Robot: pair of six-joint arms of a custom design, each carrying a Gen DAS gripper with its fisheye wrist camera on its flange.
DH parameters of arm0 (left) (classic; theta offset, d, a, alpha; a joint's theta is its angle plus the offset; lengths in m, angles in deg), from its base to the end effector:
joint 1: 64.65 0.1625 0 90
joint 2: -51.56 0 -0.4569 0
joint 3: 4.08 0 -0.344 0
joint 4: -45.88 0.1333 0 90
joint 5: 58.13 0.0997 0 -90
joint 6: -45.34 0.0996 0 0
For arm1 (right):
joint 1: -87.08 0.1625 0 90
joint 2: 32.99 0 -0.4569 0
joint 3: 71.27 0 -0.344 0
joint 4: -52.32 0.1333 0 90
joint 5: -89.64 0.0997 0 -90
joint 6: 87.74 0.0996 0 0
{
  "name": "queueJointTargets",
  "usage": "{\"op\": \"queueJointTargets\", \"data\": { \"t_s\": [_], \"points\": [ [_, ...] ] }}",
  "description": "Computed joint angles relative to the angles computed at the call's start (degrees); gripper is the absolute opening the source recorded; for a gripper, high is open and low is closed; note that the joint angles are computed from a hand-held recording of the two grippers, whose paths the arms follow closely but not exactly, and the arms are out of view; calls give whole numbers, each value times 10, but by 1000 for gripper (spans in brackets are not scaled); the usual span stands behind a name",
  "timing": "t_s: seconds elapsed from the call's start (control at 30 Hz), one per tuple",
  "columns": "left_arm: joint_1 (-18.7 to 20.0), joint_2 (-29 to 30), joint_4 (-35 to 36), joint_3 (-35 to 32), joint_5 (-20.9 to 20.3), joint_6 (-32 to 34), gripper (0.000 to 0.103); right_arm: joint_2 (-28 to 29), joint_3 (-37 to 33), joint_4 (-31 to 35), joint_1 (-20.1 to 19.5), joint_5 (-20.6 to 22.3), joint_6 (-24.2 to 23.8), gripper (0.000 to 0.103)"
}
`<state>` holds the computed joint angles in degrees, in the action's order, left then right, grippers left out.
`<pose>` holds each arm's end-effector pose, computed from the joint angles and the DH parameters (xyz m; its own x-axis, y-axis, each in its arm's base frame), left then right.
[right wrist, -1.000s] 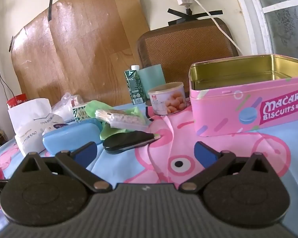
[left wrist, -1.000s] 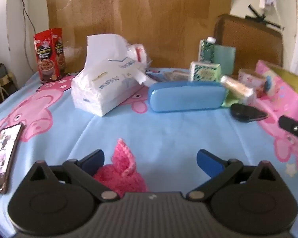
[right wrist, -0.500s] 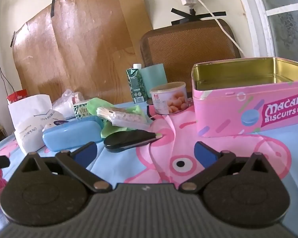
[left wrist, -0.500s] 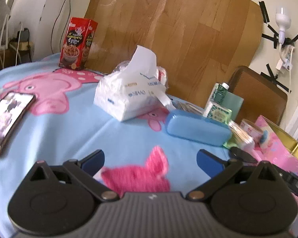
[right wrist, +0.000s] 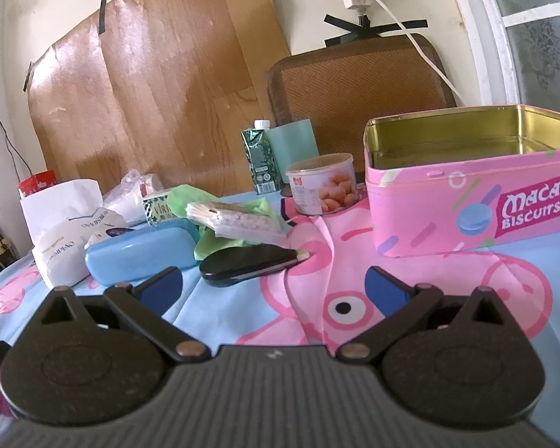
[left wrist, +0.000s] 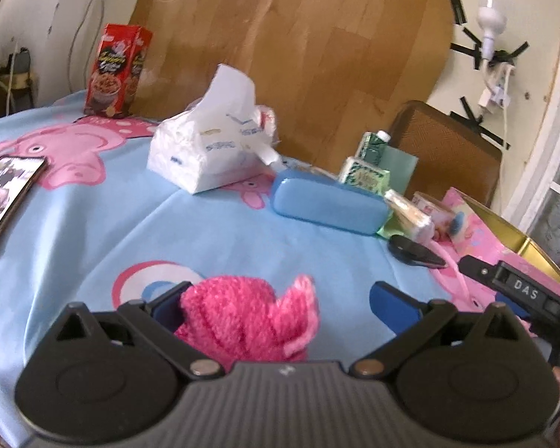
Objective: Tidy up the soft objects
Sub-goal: 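Move the right tool toward the pink fuzzy sock on the table, then grasp the pink fuzzy sock with the right tool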
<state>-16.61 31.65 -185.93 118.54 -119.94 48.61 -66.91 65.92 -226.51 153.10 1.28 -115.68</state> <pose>-0.1913 -0.4825 -0.0227 -0.8236 0.4001 -0.4020 0.5668 0.5552 -0.6087 -0.0411 -0.4274 0.1743 -0.8318 0.3027 0.4652 -0.4056 0.2406 -0.8818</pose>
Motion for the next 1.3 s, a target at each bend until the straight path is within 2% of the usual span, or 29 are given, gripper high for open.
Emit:
{"op": "queueJointTargets", "data": {
  "t_s": [0.2,0.37,0.53,0.67,0.8,0.97,1.03,1.1,1.2,1.3],
  "points": [
    [4,-4,8,0,-7,-2,103,0,1,-1,1,2,-1,103],
    [9,-8,27,-8,5,-16,103,0,1,-2,0,2,-1,103],
    [8,-12,29,-15,26,10,103,0,1,0,0,1,-2,103],
    [13,-24,32,-19,26,37,103,-1,1,4,2,1,-6,103],
    [25,-39,30,-27,12,47,103,1,2,2,2,10,-21,103],
    [50,-72,76,-47,-33,30,102,5,8,7,7,27,-82,103],
    [61,-84,93,-51,-49,22,101,-1,23,31,5,50,-113,103],
    [72,-99,115,-51,-63,16,93,-16,41,78,1,81,-130,103],
    [91,-123,157,-44,-91,6,79,-59,64,208,2,132,-174,102],
    [109,-145,197,-32,-128,-8,68,-83,64,316,29,137,-246,98]
  ]
}}
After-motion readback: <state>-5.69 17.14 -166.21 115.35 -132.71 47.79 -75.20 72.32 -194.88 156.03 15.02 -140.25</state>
